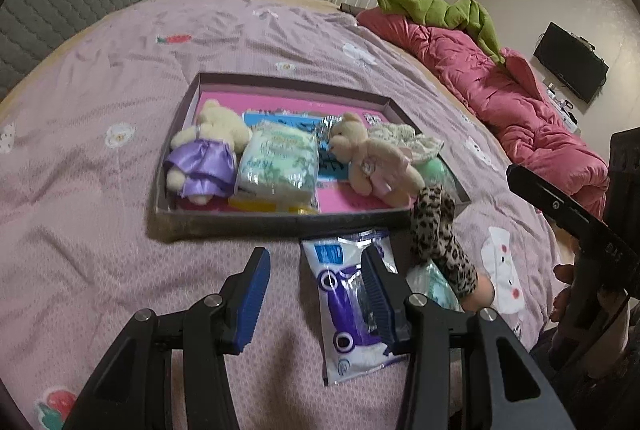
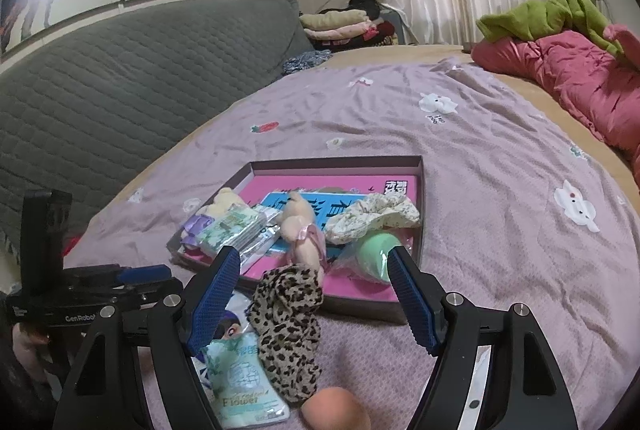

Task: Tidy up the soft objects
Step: 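Grasp the purple-printed wipes pack with the left gripper while the right grasps the leopard scrunchie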

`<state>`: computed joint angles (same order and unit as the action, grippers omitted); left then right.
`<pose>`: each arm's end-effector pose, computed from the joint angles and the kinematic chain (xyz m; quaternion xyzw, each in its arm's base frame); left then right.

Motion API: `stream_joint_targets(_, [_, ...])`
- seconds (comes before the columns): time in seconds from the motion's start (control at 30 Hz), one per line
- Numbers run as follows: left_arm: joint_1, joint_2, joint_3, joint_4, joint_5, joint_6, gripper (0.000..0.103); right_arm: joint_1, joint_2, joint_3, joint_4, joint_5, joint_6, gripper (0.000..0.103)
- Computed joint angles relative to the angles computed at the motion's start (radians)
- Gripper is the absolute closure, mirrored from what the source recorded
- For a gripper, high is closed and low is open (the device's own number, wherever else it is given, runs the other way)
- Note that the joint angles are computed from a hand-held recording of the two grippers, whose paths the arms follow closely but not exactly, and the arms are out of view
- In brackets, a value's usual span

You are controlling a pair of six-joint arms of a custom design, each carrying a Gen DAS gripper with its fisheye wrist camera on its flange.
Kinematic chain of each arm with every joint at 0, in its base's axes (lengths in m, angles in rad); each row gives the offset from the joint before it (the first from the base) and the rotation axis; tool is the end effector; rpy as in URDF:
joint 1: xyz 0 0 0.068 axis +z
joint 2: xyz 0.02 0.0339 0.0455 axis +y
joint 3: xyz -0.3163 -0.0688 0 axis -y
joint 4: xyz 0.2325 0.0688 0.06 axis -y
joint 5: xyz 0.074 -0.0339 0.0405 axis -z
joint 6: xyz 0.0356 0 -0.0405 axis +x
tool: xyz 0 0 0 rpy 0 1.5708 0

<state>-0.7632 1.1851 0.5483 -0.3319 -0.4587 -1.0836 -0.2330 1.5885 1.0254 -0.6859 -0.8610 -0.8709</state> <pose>0.1436 -0.1155 0.2293 -0.2149 0.9074 -0.0994 0.3473 0.2835 -0.0395 0.2642 -0.3448 0.8308 0.2744 0.3400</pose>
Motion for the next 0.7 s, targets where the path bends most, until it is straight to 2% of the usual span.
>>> stream_joint_targets(0.37, [-0.043,0.009,-0.033,0.025,0.046,-0.069,0.056,0.003,-0.037,-0.038,-0.037,0.021,-0.053,0.026])
stream_joint_targets(0.7, [-0.022,0.078,-0.05,0.095,0.142,-0.045,0.056,0.011,-0.054,-0.068,-0.04,0.047,-0.102,0.026])
